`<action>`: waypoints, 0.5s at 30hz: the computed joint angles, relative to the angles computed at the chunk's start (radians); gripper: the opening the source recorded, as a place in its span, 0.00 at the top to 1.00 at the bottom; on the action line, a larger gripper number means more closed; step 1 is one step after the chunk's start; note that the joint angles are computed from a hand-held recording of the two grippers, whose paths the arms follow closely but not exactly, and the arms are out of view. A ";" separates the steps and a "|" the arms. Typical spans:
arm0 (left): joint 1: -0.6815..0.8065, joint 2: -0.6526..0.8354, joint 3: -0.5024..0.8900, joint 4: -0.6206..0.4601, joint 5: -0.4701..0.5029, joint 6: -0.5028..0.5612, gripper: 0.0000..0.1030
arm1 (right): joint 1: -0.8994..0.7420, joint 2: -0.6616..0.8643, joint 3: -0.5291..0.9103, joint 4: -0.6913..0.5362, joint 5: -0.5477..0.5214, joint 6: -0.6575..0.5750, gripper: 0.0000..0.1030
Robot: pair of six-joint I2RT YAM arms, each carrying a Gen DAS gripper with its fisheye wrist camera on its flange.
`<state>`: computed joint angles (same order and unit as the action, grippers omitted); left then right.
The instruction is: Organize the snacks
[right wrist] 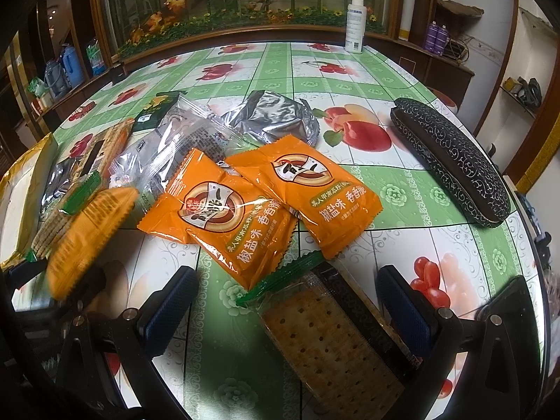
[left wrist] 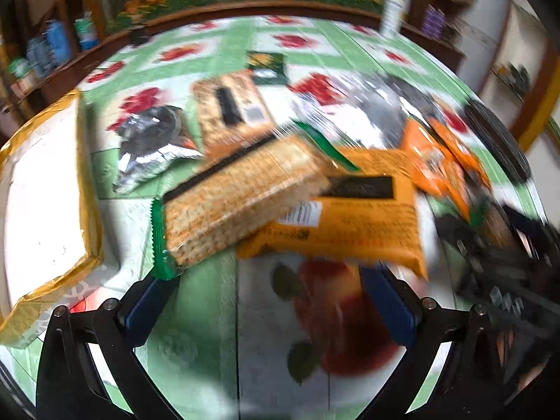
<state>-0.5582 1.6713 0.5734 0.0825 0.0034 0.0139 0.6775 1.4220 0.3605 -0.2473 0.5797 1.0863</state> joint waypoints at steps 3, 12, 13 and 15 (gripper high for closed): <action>0.019 -0.045 -0.047 -0.012 0.042 0.064 0.00 | 0.001 -0.001 -0.003 0.003 0.000 -0.003 0.00; 0.198 -0.280 -0.201 -0.066 0.221 0.202 0.00 | 0.017 -0.006 -0.004 0.014 -0.011 -0.035 0.00; 0.221 -0.296 -0.194 -0.095 0.237 0.216 0.02 | 0.030 -0.005 -0.002 0.013 -0.012 -0.038 0.00; 0.259 -0.316 -0.191 -0.118 0.264 0.234 0.06 | 0.047 -0.004 0.001 0.014 -0.016 -0.046 0.00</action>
